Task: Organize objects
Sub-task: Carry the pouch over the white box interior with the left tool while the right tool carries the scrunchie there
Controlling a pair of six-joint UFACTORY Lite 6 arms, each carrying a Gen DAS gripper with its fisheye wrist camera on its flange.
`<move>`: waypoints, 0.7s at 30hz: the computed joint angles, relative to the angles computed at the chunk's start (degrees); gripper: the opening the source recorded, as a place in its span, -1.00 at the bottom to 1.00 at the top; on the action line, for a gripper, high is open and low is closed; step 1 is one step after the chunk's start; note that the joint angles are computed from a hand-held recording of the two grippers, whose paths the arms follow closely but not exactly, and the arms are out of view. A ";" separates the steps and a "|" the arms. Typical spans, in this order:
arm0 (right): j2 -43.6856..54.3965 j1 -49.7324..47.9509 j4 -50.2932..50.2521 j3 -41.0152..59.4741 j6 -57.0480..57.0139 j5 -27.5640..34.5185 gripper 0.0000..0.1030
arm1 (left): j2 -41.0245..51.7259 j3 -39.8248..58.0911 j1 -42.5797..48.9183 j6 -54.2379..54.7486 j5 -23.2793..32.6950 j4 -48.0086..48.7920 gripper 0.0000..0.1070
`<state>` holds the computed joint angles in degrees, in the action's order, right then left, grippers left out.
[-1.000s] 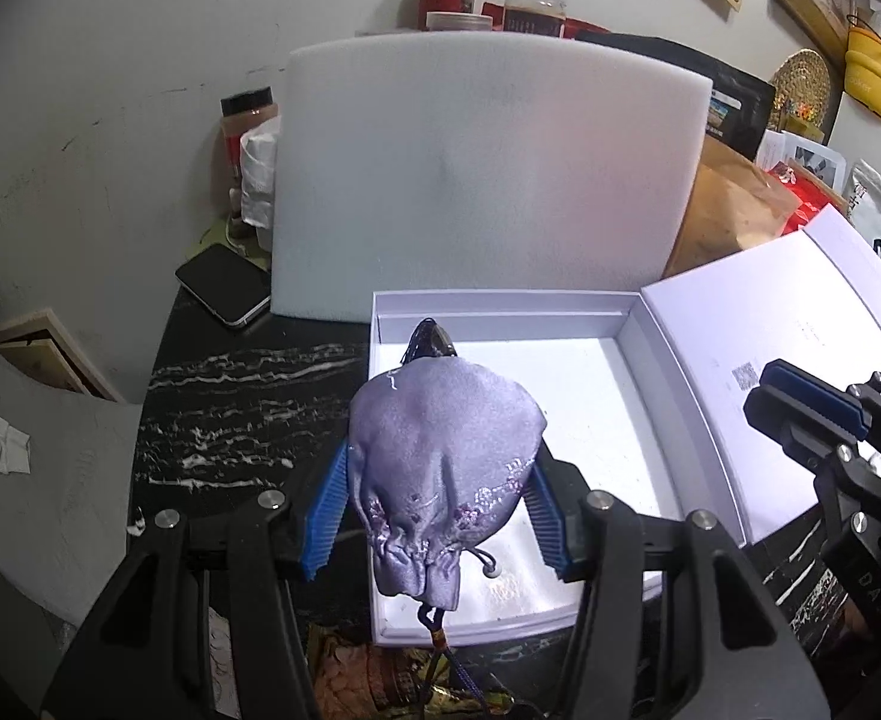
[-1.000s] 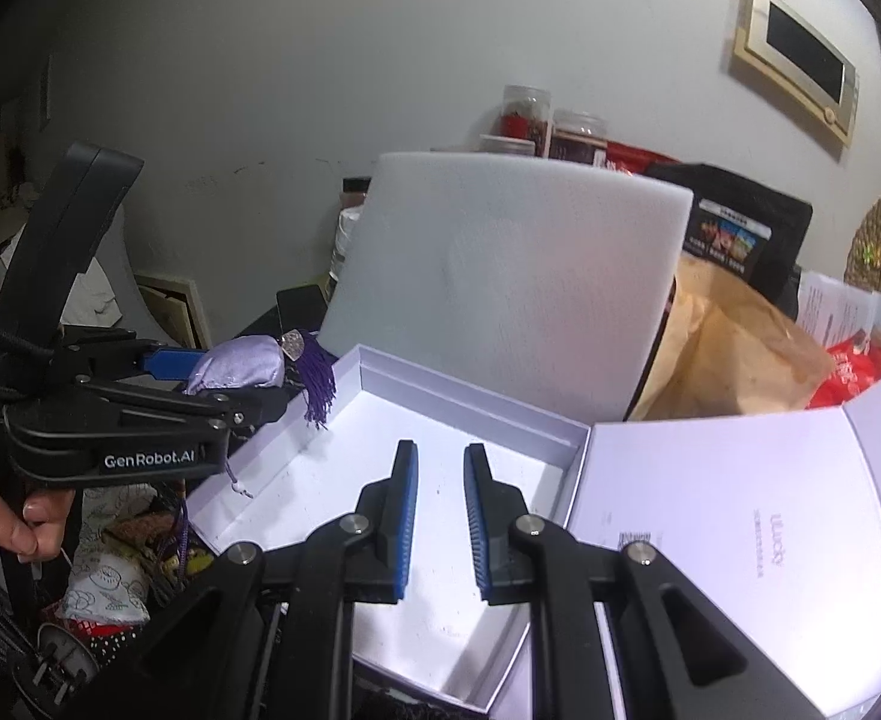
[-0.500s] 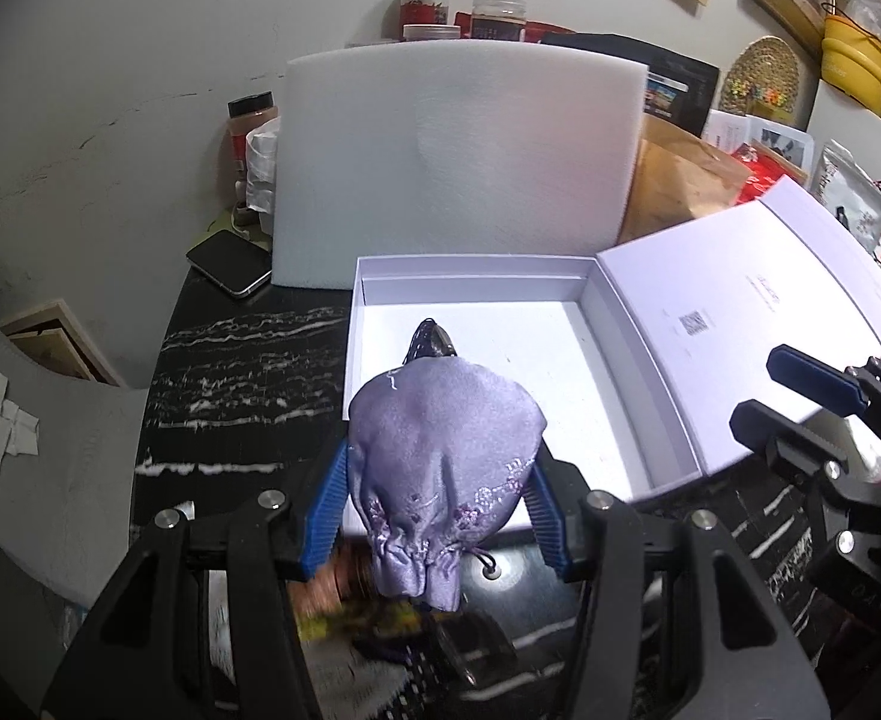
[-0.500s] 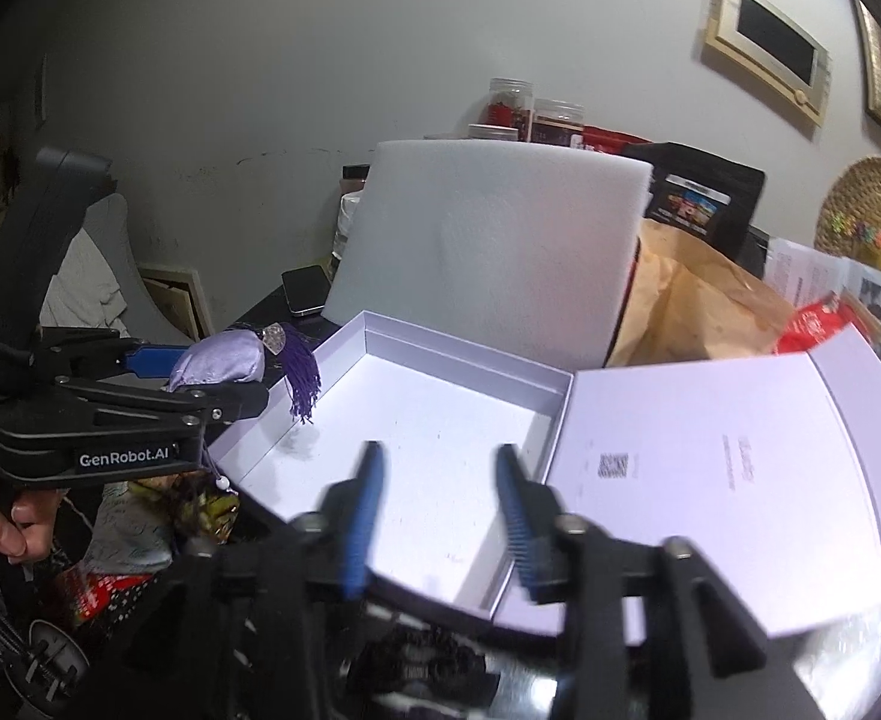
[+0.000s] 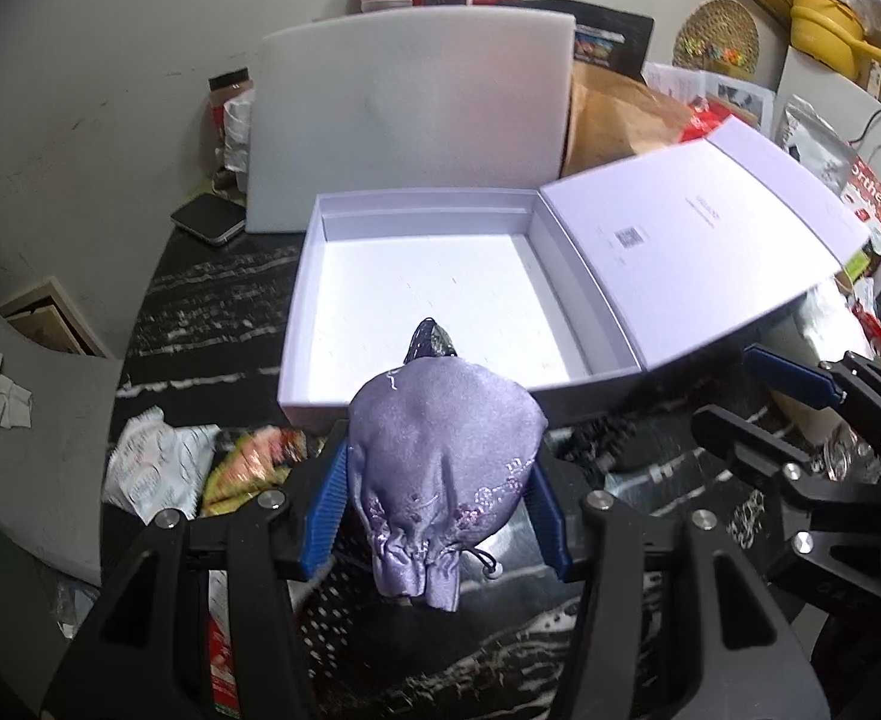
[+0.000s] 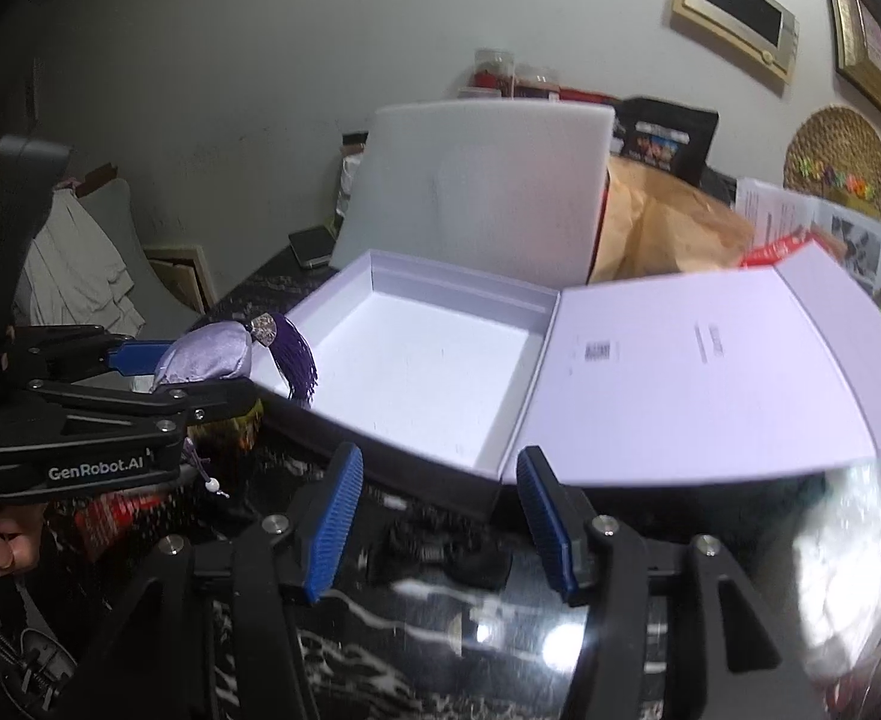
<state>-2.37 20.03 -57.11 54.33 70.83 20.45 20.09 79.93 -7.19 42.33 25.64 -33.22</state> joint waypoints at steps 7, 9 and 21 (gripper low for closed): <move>0.56 -1.22 -0.62 -4.58 3.33 -2.44 0.15 | -0.44 -4.58 -2.25 -0.76 -2.10 0.63 -0.04; 1.76 -2.12 -1.59 -5.24 4.62 -3.97 0.21 | 0.41 -4.43 -2.53 -0.77 -2.16 0.70 -0.04; 17.70 -7.15 -4.86 0.94 8.76 -12.28 0.53 | 8.40 2.98 -2.09 -2.39 -0.47 2.33 -0.04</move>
<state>15.32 12.88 -61.97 55.26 79.59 8.18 28.49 82.91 -9.28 39.94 25.17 -30.89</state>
